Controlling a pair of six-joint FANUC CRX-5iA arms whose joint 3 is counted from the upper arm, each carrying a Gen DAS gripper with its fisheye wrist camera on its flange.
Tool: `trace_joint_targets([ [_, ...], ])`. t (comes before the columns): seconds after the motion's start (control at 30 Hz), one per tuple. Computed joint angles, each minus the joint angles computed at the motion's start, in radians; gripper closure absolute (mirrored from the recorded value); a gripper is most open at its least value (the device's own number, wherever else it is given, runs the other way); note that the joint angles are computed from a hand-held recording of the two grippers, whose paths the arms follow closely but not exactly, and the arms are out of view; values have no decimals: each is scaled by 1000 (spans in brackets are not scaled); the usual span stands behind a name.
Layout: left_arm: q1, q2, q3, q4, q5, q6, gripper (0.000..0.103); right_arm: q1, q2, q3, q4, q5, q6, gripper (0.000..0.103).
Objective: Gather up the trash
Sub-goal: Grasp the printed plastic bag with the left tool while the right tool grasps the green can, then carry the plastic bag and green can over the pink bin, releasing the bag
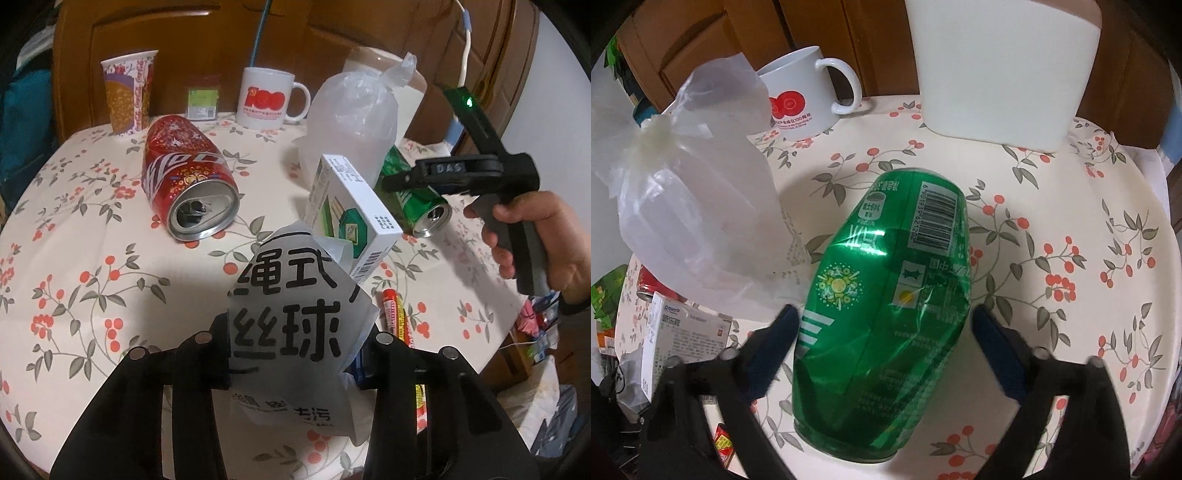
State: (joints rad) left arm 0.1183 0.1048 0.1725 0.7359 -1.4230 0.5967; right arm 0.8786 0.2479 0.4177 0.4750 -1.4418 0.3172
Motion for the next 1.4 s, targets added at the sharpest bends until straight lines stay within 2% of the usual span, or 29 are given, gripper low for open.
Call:
trace_joint_targets([
  [0.27,22,-10,-14,30,-15,-9,61,10,-29,-45,21,38,-11,22],
  [0.6,78,-67,-58,93,-56,-62,61,98,-164,-207,133,120,-123,24],
  [0.9,171,-142,-116,150,-146,-135,61,309,-290,-357,321,111,-253,24],
  [1.1,265,-223,-191,161,-235,-210,61,505,-332,-425,442,58,-318,24],
  [1.3,375,-297,-280,126,-353,-293,61,643,-329,-459,478,38,-351,24],
  [1.4,418,-329,-330,84,-402,-327,61,683,-318,-475,470,29,-366,24],
])
